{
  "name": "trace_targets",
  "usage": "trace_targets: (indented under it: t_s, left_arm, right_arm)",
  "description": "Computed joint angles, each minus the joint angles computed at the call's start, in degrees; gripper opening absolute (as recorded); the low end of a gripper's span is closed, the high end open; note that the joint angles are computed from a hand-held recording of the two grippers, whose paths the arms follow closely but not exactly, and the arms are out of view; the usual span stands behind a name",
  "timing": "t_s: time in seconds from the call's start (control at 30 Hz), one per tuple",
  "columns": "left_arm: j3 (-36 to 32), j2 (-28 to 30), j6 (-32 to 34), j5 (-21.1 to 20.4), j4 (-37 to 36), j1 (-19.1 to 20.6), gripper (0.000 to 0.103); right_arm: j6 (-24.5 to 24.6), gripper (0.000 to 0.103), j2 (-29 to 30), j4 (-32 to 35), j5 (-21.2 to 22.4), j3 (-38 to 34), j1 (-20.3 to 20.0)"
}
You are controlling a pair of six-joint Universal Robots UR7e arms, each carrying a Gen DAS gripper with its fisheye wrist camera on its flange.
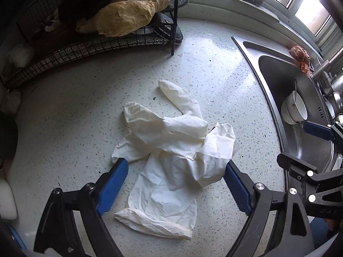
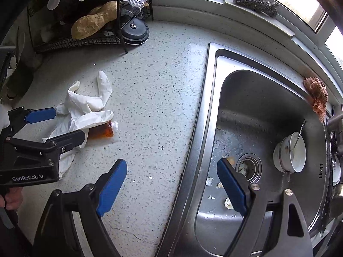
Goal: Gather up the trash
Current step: 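Grasp the crumpled white gloves with the left gripper, then grasp the brown sauce packet with the right gripper while the left holds the gloves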
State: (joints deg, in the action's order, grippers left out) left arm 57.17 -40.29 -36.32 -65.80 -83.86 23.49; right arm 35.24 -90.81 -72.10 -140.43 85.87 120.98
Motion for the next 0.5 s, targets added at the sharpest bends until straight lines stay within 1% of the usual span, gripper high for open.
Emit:
trace_targets:
  t_s: [0.07, 0.13, 0.2, 0.23, 0.3, 0.33, 0.4, 0.5]
  left_arm:
    - [0.23, -0.31, -0.9, 0.64, 0.68, -0.05, 0.087]
    - [1.35, -1.26, -1.72, 0.73, 0.04, -0.05, 0.073]
    - [2.2, -2.07, -1.95, -0.38, -0.62, 0.11, 0.051]
    - [2.69, -2.42, -2.09, -0.9, -0.83, 0.2, 0.045]
    - [3.61, -3.22, -3.14, -1.99, -0.05, 0.27, 0.024]
    - [4.2, -3.63, -3.77, -2.56, -0.12, 0.36, 0.021]
    - [5.62, -4.72, -4.36, -2.68, -0.86, 0.07, 0.007]
    - [7.71, -6.49, -5.36, -2.26, -1.42, -0.66, 0.003]
  right_arm:
    - [-0.53, 0.085, 0.22, -0.77, 0.11, 0.02, -0.01]
    - [-1.21, 0.085, 0.52, -1.5, 0.42, -0.04, -0.04]
    - [-1.98, 0.085, 0.88, -2.01, 0.49, -0.16, 0.09]
    - [-2.22, 0.085, 1.08, -2.33, 0.59, -0.14, 0.19]
    - [-2.48, 0.085, 1.24, -2.67, 0.8, 0.0, 0.46]
    - [-2.4, 0.085, 1.42, -2.54, 0.87, -0.04, 0.62]
    - [-2.56, 0.085, 1.84, -2.47, 1.05, -0.1, 0.91]
    - [-3.36, 0.085, 2.01, -3.16, 1.06, 0.17, 1.55]
